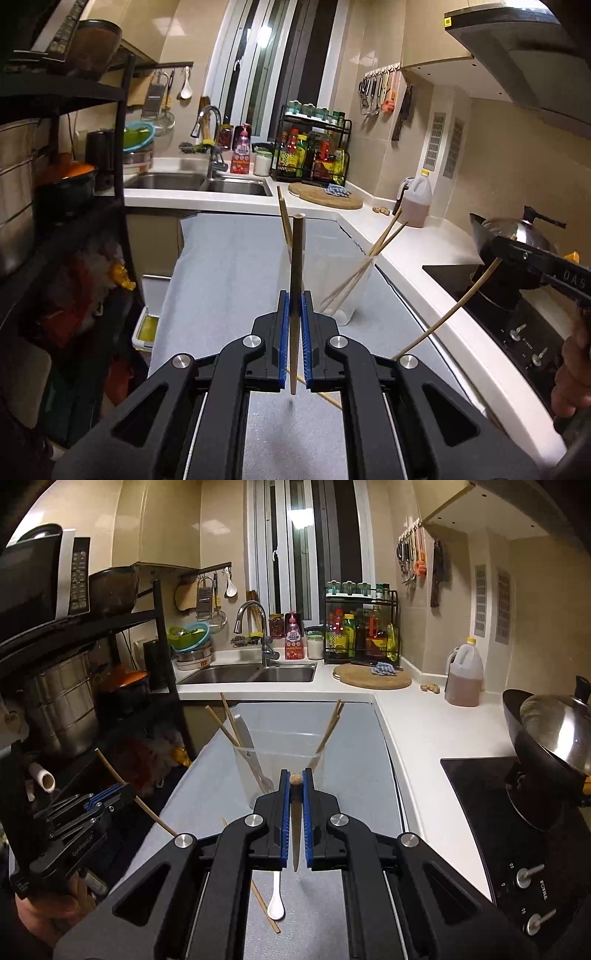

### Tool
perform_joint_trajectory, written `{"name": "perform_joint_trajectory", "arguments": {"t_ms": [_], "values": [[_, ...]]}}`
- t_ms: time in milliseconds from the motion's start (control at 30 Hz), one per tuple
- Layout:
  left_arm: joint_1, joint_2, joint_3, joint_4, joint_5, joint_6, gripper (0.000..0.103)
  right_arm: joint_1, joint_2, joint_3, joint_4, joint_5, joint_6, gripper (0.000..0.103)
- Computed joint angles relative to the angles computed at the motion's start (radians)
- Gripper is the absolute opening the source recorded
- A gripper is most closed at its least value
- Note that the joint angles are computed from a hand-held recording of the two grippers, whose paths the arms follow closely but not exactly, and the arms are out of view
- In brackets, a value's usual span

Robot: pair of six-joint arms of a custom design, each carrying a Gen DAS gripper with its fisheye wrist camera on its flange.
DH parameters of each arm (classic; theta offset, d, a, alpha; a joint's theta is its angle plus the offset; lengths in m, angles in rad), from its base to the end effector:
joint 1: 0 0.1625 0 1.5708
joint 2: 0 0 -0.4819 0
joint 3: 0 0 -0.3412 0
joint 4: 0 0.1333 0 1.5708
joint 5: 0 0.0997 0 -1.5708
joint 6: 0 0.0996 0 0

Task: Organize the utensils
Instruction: 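Raise both held chopsticks upright and carry them over the clear container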

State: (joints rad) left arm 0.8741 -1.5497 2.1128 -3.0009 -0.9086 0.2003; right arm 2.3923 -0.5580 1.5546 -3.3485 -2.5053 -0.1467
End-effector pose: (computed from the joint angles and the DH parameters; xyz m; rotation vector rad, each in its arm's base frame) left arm -0.1223 -0.4493 0.4873 0.7007 2.3419 -1.2870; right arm 0.5536 -0.4423 0.1593 0.6231 -2.1727 1.2293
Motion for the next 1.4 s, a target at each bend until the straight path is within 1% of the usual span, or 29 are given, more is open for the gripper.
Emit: {"name": "perform_joint_trajectory", "arguments": {"t_ms": [33, 167, 233, 433, 533, 600, 667, 700, 767, 833, 900, 967, 1200, 1267, 1300, 1400], "values": [[0.002, 0.004, -0.028, 0.035, -0.01, -0.009, 0.006, -0.002, 0.0, -0.019, 0.014, 0.006, -0.002, 0.006], [-0.002, 0.026, -0.125, 0.109, -0.04, -0.012, 0.006, -0.011, -0.002, -0.085, 0.046, 0.052, -0.008, 0.006], [-0.007, 0.045, -0.181, 0.132, -0.058, -0.005, 0.006, -0.015, 0.004, -0.127, 0.051, 0.071, -0.031, 0.006], [-0.017, 0.143, -0.337, 0.123, -0.082, 0.06, 0.006, -0.032, 0.043, -0.264, 0.024, 0.122, -0.132, 0.006], [-0.011, 0.2, -0.402, 0.107, -0.099, 0.092, 0.006, -0.051, 0.063, -0.322, 0.005, 0.153, -0.162, 0.006], [0.002, 0.241, -0.436, 0.095, -0.112, 0.11, 0.006, -0.067, 0.074, -0.349, 0.008, 0.179, -0.167, 0.006], [0.016, 0.277, -0.454, 0.093, -0.114, 0.119, 0.006, -0.083, 0.095, -0.379, -0.001, 0.188, -0.192, 0.006], [0.025, 0.298, -0.462, 0.093, -0.107, 0.124, 0.006, -0.089, 0.099, -0.384, 0.005, 0.19, -0.189, 0.006], [0.045, 0.325, -0.471, 0.104, -0.108, 0.119, 0.006, -0.104, 0.096, -0.378, 0.005, 0.218, -0.167, 0.006], [0.064, 0.345, -0.476, 0.106, -0.109, 0.115, 0.006, -0.107, 0.094, -0.375, -0.008, 0.22, -0.164, 0.006], [0.076, 0.348, -0.476, 0.107, -0.123, 0.11, 0.006, -0.107, 0.087, -0.368, -0.037, 0.234, -0.169, 0.006], [0.085, 0.354, -0.483, 0.112, -0.132, 0.103, 0.006, -0.105, 0.092, -0.386, -0.064, 0.24, -0.198, 0.006], [0.09, 0.373, -0.501, 0.123, -0.133, 0.115, 0.006, -0.116, 0.114, -0.449, -0.043, 0.255, -0.208, 0.006], [0.091, 0.379, -0.497, 0.12, -0.123, 0.118, 0.006, -0.121, 0.121, -0.46, -0.038, 0.254, -0.208, 0.006], [0.094, 0.38, -0.496, 0.123, -0.123, 0.113, 0.006, -0.123, 0.12, -0.458, -0.04, 0.262, -0.2, 0.006], [0.099, 0.38, -0.493, 0.123, -0.128, 0.111, 0.006, -0.122, 0.116, -0.448, -0.085, 0.28, -0.21, 0.006]]}}
